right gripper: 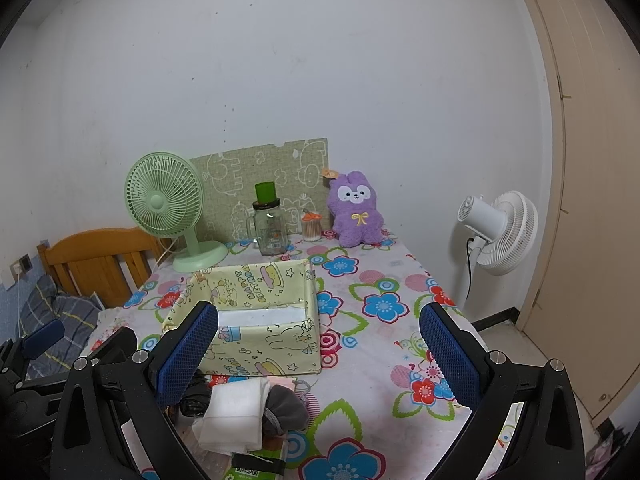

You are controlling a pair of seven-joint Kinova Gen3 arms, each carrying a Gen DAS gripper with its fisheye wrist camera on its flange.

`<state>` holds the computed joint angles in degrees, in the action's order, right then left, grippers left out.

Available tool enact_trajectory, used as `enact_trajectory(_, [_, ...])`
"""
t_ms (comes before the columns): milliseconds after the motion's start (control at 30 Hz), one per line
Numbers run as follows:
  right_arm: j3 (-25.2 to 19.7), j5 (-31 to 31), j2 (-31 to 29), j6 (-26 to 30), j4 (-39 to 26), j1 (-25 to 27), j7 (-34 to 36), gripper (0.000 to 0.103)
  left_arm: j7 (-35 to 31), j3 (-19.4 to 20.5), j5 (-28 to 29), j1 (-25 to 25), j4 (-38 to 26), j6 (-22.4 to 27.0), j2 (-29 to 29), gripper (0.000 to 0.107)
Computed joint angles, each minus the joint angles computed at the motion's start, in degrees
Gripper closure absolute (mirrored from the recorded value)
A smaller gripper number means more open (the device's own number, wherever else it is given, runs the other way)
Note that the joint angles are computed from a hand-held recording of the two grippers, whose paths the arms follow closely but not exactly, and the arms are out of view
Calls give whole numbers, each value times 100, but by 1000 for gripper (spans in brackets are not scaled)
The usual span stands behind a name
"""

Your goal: Organize soft objects

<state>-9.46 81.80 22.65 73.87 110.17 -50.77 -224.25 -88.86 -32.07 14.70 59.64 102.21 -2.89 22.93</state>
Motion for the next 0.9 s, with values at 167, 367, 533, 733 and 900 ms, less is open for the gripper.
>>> enact_trajectory(167, [-9, -5, -10, -2, -1, -4, 5, 1, -28, 24, 15, -22, 1, -8, -2, 5])
enact_trajectory(367, [-18, -6, -25, -30, -12, -6, 32, 1, -2, 19, 13, 6, -70, 38, 38, 5])
enact_trajectory(533, [-6, 5, -2, -142, -45, 36, 75, 1, 110, 94, -89, -38, -133, 78, 96, 5])
enact_trajectory(733, [38, -21, 55, -289, -75, 91, 99, 2, 173, 505, -234, -404, -105, 56, 112, 6])
enact_trajectory(900, [77, 11, 136, -397, -54, 118, 46, 2, 178, 862, -314, -706, -79, -3, 152, 6])
